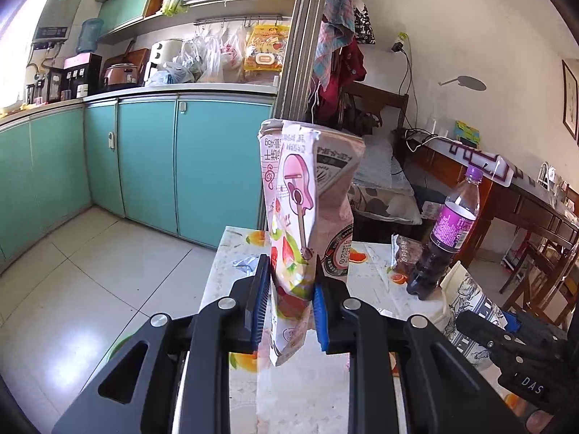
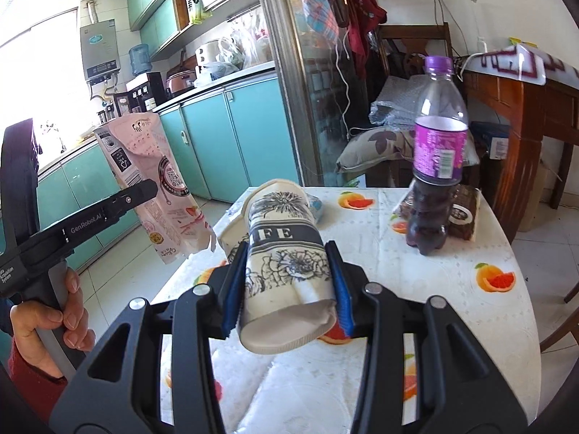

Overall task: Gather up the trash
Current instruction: 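Carry the paper cup and pink snack bag over the red bin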

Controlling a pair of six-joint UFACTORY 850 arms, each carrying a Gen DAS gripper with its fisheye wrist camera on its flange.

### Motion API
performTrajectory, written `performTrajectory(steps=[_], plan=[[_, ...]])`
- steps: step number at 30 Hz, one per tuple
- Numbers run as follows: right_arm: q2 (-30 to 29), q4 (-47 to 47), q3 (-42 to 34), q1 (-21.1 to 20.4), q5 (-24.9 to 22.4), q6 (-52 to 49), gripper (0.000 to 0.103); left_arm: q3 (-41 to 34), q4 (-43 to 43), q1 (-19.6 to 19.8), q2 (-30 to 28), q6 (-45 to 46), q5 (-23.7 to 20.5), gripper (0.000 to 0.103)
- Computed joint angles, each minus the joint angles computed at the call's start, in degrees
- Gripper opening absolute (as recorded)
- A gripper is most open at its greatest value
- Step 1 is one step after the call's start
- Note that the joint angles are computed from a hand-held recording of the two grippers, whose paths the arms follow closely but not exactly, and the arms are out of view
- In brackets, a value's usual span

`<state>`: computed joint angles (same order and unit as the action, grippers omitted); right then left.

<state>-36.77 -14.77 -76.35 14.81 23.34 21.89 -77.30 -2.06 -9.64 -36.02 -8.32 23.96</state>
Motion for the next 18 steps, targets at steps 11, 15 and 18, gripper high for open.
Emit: performTrajectory(steps=[11, 15, 18], plan=[[-2.92, 4.77, -5.77, 4.41, -3.67, -5.89, 0.041, 2.92, -0.95, 4.08, 0.20, -1.37, 1.31, 0.020], [-4.22, 4.41, -8.17, 5.65, -4.71, -5.91, 0.041, 3.13, -4.79, 5.31, -0.37, 1.55, 1.41, 0.020], [-5.31, 4.26, -10.01, 6.55, -5.57, -6.30, 0.041, 2.92, -7.77, 6.32, -1.01, 4.03, 1.23, 0.020]])
